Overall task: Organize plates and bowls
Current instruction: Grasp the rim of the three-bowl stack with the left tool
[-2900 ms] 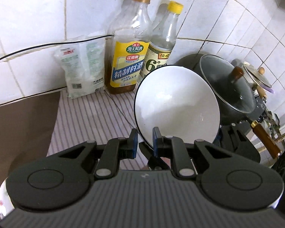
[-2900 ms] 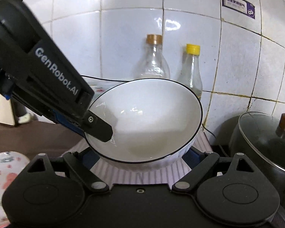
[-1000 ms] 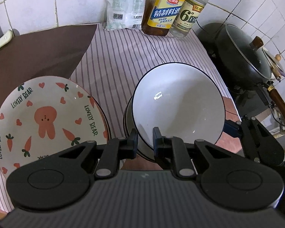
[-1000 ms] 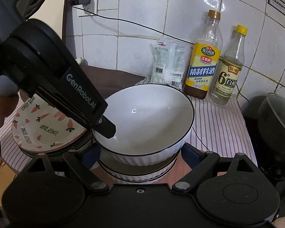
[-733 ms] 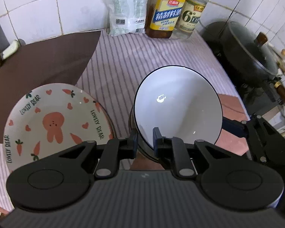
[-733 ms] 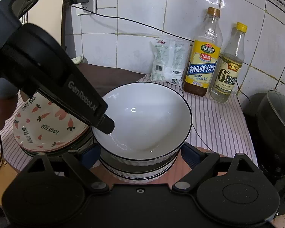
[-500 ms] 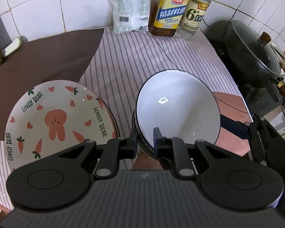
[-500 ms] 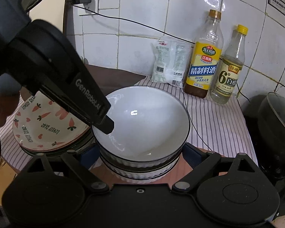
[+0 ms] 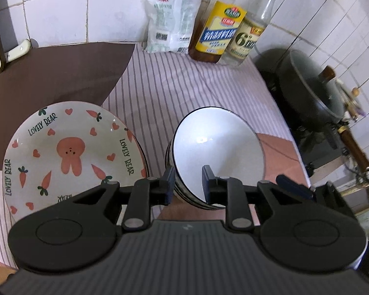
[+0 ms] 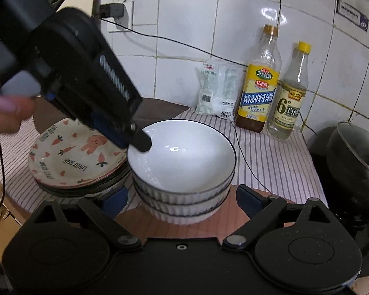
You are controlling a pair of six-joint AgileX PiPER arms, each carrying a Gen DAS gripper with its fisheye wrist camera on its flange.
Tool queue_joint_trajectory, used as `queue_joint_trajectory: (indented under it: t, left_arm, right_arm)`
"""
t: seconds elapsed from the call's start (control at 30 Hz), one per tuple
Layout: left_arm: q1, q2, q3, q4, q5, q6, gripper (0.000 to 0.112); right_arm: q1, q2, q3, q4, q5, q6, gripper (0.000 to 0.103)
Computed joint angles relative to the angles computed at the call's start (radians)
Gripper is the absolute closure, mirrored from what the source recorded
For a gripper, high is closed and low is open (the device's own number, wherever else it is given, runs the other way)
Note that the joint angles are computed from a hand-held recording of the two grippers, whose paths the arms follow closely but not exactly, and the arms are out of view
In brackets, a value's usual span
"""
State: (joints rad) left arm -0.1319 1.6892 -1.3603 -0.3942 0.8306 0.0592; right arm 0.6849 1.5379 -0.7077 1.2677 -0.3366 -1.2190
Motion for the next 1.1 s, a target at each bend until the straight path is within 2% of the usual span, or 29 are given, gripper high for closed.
queue_joint_trajectory:
  t: [0.13,0.33,0.4,0.5,0.6,0.67,0.87,0.97,1.1]
  left_arm:
    - [0.014,-0.057,0.047,-0.02,-0.011,0.009,0.086]
    - [0.041,-0.147,0.154,-0.083,-0.025,-0.007,0.083]
    - [0.043,-0.179,0.208,-0.11,-0.055,-0.013,0.082]
    - [0.035,-0.221,0.298,-0.151,-0.142,-0.015,0.078]
    - [0.031,-0.246,0.374,-0.222,-0.225,-0.003,0.073]
    - [0.023,-0.256,0.402,-0.242,-0.261,-0.016,0.065]
    - [-0.035,-0.256,0.436,-0.223,-0.354,-0.034,0.063]
    - [-0.041,-0.217,0.435,-0.261,-0.359,0.01,0.063]
    - [-0.047,-0.173,0.426,-0.263,-0.383,0.011,0.06]
  right_arm:
    - [0.006,-0.05,0.069,-0.14,0.001,0.149,0.006]
    - [0.058,-0.096,0.176,-0.264,-0.108,0.335,0.006]
    - [0.067,-0.103,0.21,-0.329,-0.14,0.4,0.006]
    - [0.047,-0.089,0.235,-0.442,-0.163,0.49,0.006]
    - [0.012,-0.044,0.233,-0.549,-0.173,0.604,0.006]
    - [-0.015,0.007,0.222,-0.635,-0.186,0.702,0.006]
    - [-0.086,0.175,0.17,-0.848,-0.263,0.904,0.006]
    - [-0.114,0.249,0.141,-0.945,-0.303,0.981,0.006]
    - [-0.137,0.316,0.096,-1.038,-0.313,1.027,0.006]
